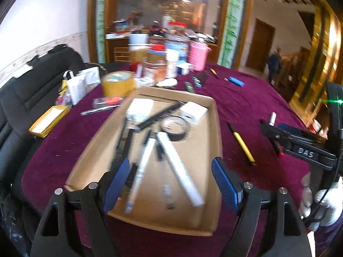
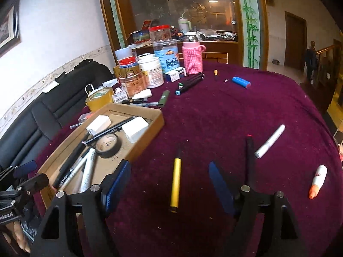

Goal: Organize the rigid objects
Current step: 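Grasp the yellow pen with the left tool while the right tool reaches the red-capped black marker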

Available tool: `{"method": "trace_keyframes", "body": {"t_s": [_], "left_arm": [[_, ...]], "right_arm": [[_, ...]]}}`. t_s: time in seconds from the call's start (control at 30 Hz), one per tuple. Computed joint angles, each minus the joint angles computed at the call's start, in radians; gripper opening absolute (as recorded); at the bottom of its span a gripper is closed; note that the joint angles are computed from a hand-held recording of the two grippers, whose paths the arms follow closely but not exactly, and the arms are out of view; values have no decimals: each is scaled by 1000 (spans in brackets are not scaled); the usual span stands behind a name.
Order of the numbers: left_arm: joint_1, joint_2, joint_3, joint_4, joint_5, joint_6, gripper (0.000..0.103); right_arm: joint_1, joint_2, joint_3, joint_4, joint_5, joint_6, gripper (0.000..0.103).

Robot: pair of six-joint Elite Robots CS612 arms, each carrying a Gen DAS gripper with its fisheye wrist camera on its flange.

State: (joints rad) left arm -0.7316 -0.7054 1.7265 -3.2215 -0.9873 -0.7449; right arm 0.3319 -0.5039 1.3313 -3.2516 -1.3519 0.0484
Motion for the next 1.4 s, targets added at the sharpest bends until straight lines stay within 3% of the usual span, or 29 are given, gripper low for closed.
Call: {"method": "trace_keyframes", "body": {"t_s": [0.3,0.67,1.13,1.23,1.4], "left_arm": [[-31,27,-111,162,-10,78,78],[-42,64,-206,302,-46,113,78],[-35,113,-318,442,-89,131,78],[-27,137,-359,464,-124,136,78],[-7,180,-424,488,-165,126,78]], "right_arm": [[-47,-8,43,-56,3,12,80],[-105,-1,39,-46,18,84,80],[-136,68,-82,-62,-27,145,81],[-148,69,-84,-18,-15,195,81],[-156,65,-69,-55,15,232,81]]}}
